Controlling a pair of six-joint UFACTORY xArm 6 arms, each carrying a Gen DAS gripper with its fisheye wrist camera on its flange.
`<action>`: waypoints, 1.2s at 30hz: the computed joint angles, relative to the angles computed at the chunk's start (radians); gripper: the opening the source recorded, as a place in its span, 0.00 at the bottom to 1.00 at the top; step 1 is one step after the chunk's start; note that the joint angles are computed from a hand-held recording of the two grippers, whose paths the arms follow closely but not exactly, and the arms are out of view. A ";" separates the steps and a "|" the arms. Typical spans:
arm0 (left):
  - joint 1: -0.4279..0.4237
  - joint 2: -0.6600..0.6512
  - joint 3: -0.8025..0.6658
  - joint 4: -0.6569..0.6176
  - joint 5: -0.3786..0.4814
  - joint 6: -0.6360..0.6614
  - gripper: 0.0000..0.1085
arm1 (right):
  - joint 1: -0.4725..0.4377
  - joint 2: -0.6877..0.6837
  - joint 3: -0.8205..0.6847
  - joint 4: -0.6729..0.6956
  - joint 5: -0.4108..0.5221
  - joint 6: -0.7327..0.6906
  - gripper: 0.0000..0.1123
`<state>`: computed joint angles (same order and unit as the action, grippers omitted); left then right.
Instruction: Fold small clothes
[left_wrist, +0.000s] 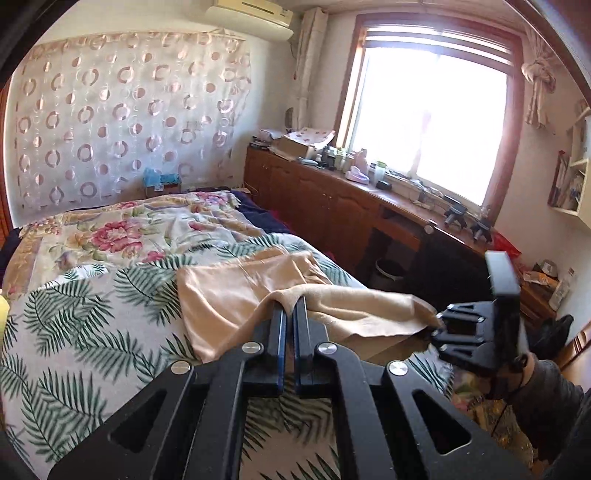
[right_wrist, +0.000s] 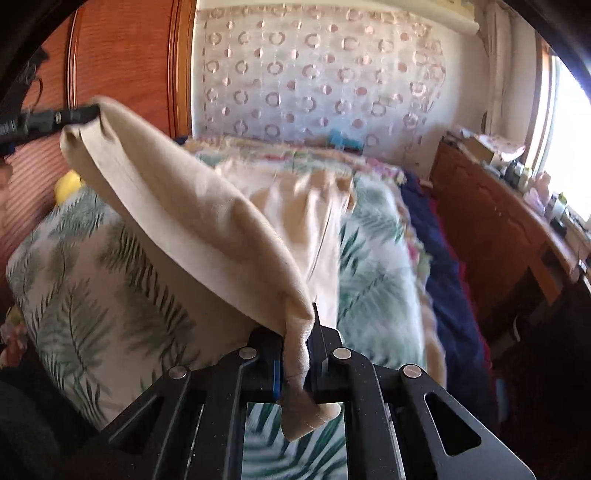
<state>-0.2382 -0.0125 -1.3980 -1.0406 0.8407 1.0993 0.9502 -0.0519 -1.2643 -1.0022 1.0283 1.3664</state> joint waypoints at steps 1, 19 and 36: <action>-0.005 0.048 -0.056 0.012 -0.013 -0.019 0.03 | -0.020 -0.004 -0.016 -0.016 -0.007 -0.020 0.09; -0.024 0.770 -0.939 0.358 0.025 -0.412 0.48 | -0.427 0.578 -0.785 0.307 -0.162 -0.573 0.39; -0.060 0.615 -0.633 0.423 0.053 -0.309 0.71 | -0.360 0.266 -0.400 0.261 -0.198 -0.372 0.53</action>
<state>-0.2979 0.6027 -2.0307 -0.6180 0.8940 0.7900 0.5904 0.2144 -1.6647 -0.7414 0.8303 0.9949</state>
